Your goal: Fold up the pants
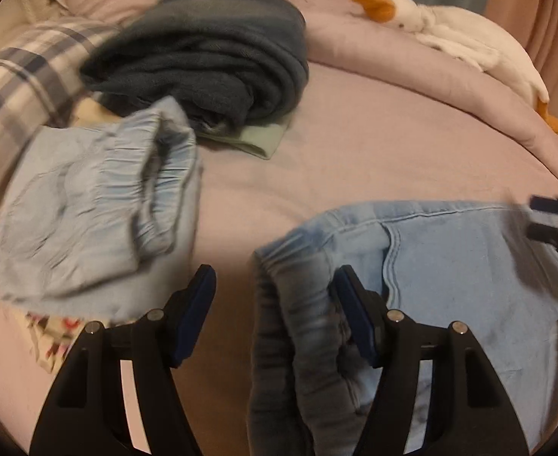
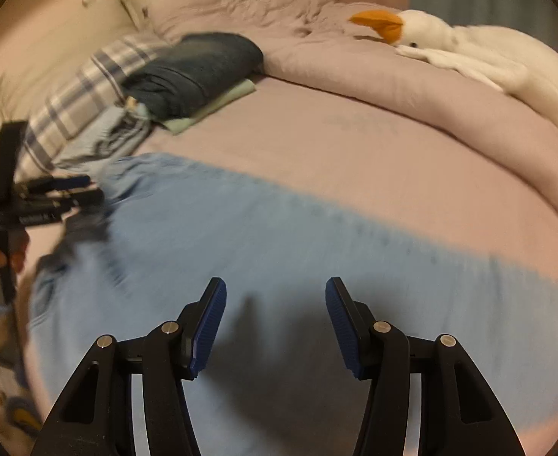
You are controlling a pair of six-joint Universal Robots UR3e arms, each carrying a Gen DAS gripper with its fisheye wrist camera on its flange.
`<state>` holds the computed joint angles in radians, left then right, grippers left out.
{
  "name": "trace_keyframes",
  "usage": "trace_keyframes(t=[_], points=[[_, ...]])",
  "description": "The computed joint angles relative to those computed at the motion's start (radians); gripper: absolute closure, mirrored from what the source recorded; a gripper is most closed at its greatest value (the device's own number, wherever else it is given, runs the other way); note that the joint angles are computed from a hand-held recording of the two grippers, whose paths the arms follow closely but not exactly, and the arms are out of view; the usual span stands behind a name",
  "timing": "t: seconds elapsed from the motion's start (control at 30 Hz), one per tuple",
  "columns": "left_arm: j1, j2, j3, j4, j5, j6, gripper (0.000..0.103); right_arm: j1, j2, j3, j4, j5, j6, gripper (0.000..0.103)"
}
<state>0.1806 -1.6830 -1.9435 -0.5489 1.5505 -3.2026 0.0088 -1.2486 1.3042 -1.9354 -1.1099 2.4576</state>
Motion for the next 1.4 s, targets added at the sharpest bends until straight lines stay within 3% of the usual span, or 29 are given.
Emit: trace_keyframes(t=[0.2,0.3,0.4,0.47,0.5,0.57,0.63,0.73,0.83,1.2,1.4], points=[[0.066,-0.055,0.090,-0.134,-0.184,0.117,0.051,0.076,0.291,-0.373,0.158,-0.098,-0.052,0.043],[0.091,-0.081,0.146,-0.219,-0.224,0.127,0.061,0.085,0.425,-0.564,0.304,-0.139,-0.099,0.042],[0.073,-0.071,0.158,-0.217,-0.201,0.119,0.064,0.081,0.446,-0.607,0.349,-0.125,-0.120,0.040],[0.056,-0.063,0.134,-0.177,-0.175,0.104,0.064,0.075,0.438,-0.633,0.425,-0.091,-0.173,0.069],[0.046,-0.072,0.130,-0.166,-0.162,0.090,0.064,0.075,0.415,-0.610,0.435,-0.079,-0.193,0.096],[0.010,-0.125,0.159,-0.152,-0.115,0.047,0.064,0.076,0.348,-0.508,0.354,-0.089,-0.232,0.096],[-0.014,-0.129,0.183,-0.157,-0.085,0.021,0.064,0.070,0.349,-0.476,0.301,-0.094,-0.176,0.098],[-0.032,-0.066,0.169,-0.168,-0.070,0.020,0.064,0.105,0.297,-0.331,0.128,-0.150,-0.117,0.098],[-0.059,0.024,0.154,-0.190,-0.052,0.017,0.064,0.096,0.224,-0.263,0.089,-0.150,-0.105,0.098],[-0.100,0.499,-0.118,-0.243,-0.061,0.088,0.064,-0.091,-0.305,0.135,0.065,0.045,-0.192,0.098],[-0.080,0.846,-0.335,-0.443,-0.073,0.047,0.061,-0.118,-0.622,0.364,0.157,0.065,-0.304,0.098]])
